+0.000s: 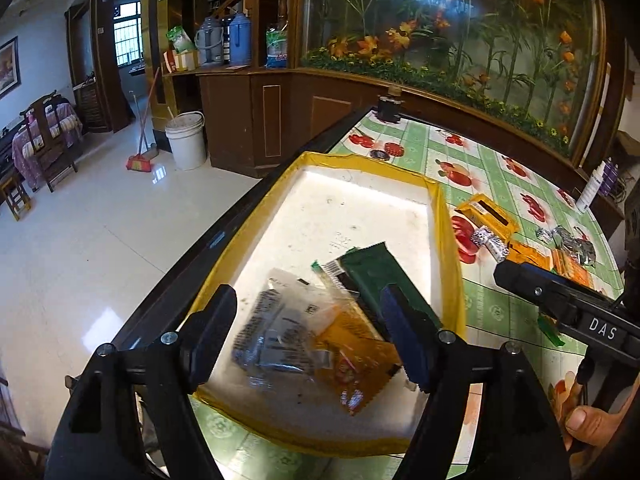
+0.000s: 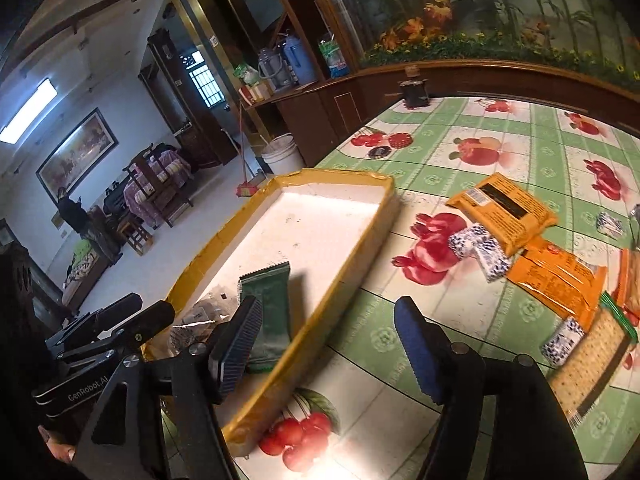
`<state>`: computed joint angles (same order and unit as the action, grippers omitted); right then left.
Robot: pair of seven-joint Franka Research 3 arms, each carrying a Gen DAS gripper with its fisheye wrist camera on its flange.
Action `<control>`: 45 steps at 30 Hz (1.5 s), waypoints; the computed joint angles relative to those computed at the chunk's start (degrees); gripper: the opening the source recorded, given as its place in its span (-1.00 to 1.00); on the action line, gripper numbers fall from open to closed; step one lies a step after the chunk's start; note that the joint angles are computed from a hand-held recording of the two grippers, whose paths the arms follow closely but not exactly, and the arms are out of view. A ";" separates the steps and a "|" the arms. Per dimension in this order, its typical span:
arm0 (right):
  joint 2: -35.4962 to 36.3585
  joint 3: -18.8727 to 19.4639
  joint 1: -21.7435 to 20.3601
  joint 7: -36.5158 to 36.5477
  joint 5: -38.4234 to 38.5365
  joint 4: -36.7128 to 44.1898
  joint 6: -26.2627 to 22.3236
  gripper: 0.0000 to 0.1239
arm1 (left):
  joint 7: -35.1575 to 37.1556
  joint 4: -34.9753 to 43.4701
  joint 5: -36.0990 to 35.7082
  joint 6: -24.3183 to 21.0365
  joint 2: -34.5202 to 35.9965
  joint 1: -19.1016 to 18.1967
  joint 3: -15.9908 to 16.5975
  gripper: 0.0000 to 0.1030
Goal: Organize snacks
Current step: 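Move both tools back to the table toward the remaining cracker packs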
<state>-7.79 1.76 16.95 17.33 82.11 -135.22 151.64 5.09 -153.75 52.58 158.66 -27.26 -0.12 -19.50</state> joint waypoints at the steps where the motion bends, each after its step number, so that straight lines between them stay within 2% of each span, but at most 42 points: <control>1: -0.45 -0.39 -0.35 0.09 0.07 -0.52 -0.26 0.13 | 0.12 0.28 -0.09 -0.03 0.20 -0.22 -0.13 0.45; 14: -3.54 -3.35 -4.17 0.02 0.57 -5.35 -1.01 0.13 | 0.56 4.27 -0.46 -1.18 3.96 -3.25 -0.96 0.45; 23: -4.44 -5.01 -6.99 -0.79 -0.65 -8.45 2.70 0.16 | 1.90 11.04 1.10 -0.18 13.66 -7.22 -1.12 0.44; 29: -3.34 -6.10 -8.89 -0.39 -1.70 -8.83 4.63 0.16 | 5.02 17.17 0.70 -0.17 20.96 -11.47 0.84 0.44; 35: -2.06 -6.61 -10.37 0.37 -2.18 -7.63 5.71 0.18 | 11.38 21.62 -3.55 0.38 26.14 -15.12 2.81 0.44; 41: 0.06 -7.70 -12.75 0.26 -1.34 -5.35 6.24 0.23 | 17.35 29.95 -3.93 -2.28 33.06 -19.22 3.59 0.44; 45: 3.16 -7.98 -14.60 -0.37 -2.68 -1.97 4.81 0.23 | 23.13 35.17 -5.90 -3.25 37.83 -21.59 4.42 0.44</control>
<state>-4.63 -6.22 2.35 16.96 79.43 -137.19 156.45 28.22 -118.58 46.68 155.41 10.57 -21.72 -15.09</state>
